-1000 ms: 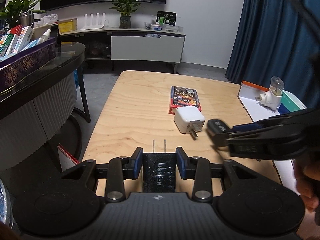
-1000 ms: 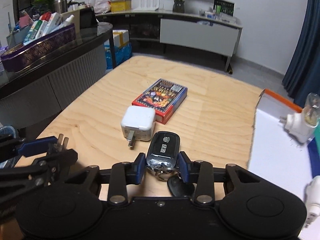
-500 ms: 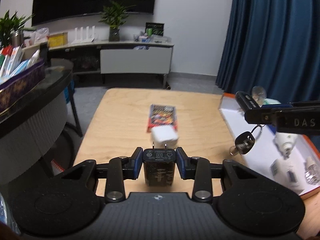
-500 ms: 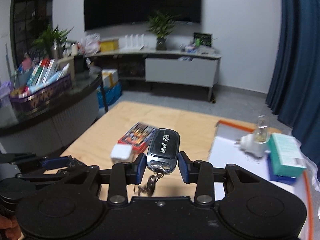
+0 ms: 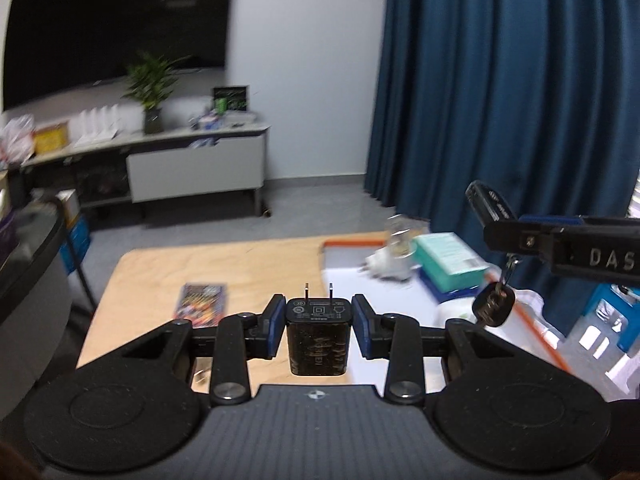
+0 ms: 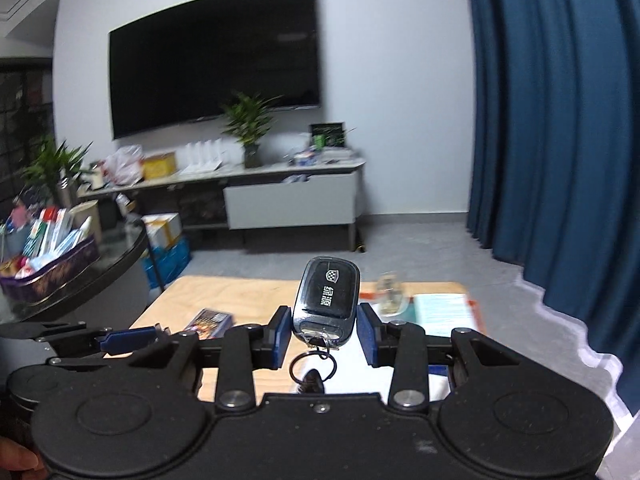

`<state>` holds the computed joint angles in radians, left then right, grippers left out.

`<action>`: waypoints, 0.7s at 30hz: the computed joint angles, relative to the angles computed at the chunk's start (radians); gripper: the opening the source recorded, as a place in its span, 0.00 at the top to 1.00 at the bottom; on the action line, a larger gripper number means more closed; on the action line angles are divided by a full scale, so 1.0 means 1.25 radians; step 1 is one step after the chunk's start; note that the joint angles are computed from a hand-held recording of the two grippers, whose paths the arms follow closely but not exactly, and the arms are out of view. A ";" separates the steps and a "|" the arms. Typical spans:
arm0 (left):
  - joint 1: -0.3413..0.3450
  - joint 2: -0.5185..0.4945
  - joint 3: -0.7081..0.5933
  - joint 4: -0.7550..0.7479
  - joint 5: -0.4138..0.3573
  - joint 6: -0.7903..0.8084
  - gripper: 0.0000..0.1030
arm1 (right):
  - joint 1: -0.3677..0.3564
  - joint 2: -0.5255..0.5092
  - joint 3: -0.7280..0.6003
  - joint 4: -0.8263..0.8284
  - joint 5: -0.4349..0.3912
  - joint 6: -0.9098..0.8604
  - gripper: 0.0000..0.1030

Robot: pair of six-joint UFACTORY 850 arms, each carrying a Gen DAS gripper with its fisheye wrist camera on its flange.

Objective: Organize rigid objects
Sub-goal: 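Carry the black charger and key fob over the tray with both grippers, then hold the black charger and key fob above the tray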

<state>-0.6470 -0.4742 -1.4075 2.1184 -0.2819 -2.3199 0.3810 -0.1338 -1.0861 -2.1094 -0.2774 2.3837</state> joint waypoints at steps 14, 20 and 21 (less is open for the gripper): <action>-0.056 -0.066 -0.126 -0.143 0.045 0.171 0.65 | -0.062 0.110 0.107 -0.033 -0.034 0.062 0.57; -0.058 -0.084 -0.151 -0.214 0.051 0.259 0.65 | -0.071 0.114 0.115 -0.042 -0.033 0.083 0.57; -0.059 -0.085 -0.154 -0.225 0.050 0.270 0.65 | -0.073 0.114 0.115 -0.045 -0.032 0.087 0.57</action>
